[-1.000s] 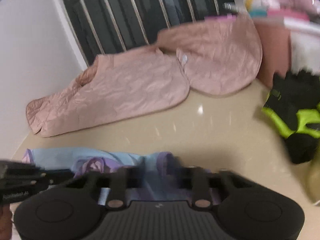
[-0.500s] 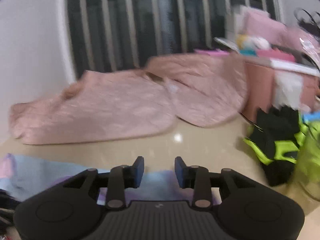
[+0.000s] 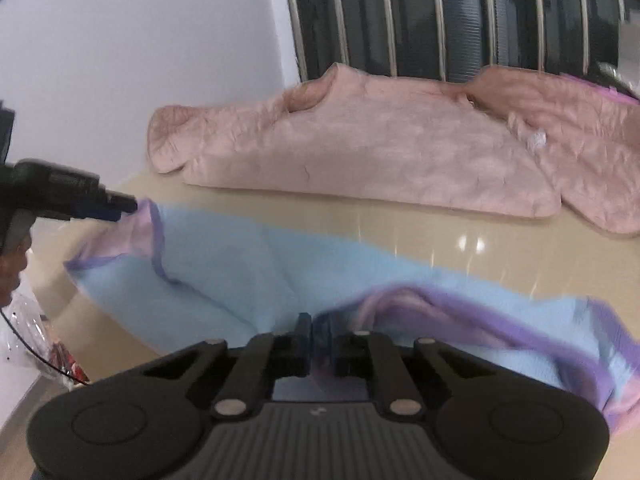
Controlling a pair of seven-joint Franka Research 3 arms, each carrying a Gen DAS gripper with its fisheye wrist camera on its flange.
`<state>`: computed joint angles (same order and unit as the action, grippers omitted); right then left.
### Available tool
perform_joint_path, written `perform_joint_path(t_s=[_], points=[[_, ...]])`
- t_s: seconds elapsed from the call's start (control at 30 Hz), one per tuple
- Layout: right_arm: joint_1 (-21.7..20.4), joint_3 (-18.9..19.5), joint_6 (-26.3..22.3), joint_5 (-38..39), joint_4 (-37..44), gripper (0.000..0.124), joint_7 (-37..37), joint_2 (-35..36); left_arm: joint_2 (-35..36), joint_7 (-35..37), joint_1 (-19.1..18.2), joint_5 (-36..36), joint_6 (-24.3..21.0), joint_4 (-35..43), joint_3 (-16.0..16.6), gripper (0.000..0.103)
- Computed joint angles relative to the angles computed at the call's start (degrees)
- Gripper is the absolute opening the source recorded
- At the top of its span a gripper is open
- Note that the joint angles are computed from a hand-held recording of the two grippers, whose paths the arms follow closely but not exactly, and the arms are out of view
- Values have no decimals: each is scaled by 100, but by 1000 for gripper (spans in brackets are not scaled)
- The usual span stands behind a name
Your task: Fold clothes
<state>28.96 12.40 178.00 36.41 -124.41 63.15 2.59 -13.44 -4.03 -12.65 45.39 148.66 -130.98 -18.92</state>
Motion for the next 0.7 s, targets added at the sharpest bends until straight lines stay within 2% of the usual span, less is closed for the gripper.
perform_joint_path(t_s=[0.07, 0.17, 0.23, 0.33, 0.43, 0.47, 0.53, 0.6, 0.7], points=[[-8, -26, -33, 3, -37, 8, 107, -36, 228, -85, 74, 21, 201, 117, 65, 38], [8, -32, 27, -11, -104, 8, 164, -66, 458, -489, 120, 112, 101, 265, 89, 2], [32, -54, 80, -186, -168, 8, 279, -97, 402, -916, 135, 382, 162, 166, 83, 1], [60, -99, 157, -571, -265, 8, 566, -139, 263, -1406, 136, 745, -24, 15, 37, 1], [71, -128, 232, -930, -345, 8, 828, -166, 52, -1665, 173, 801, 236, -239, 113, 1], [66, -122, 212, -934, -355, 8, 790, -183, 44, -1514, 147, 690, 201, -229, 121, 1], [63, -122, 160, -934, -375, 8, 747, -220, 20, -1287, 99, 515, -61, -172, 70, 2], [75, -119, 137, -761, -407, 8, 609, -272, -44, -1429, 121, 560, -146, -229, 18, 2], [157, -139, -14, -22, -401, 9, -5, -381, -141, -1669, 113, 460, -182, -308, -12, 6]])
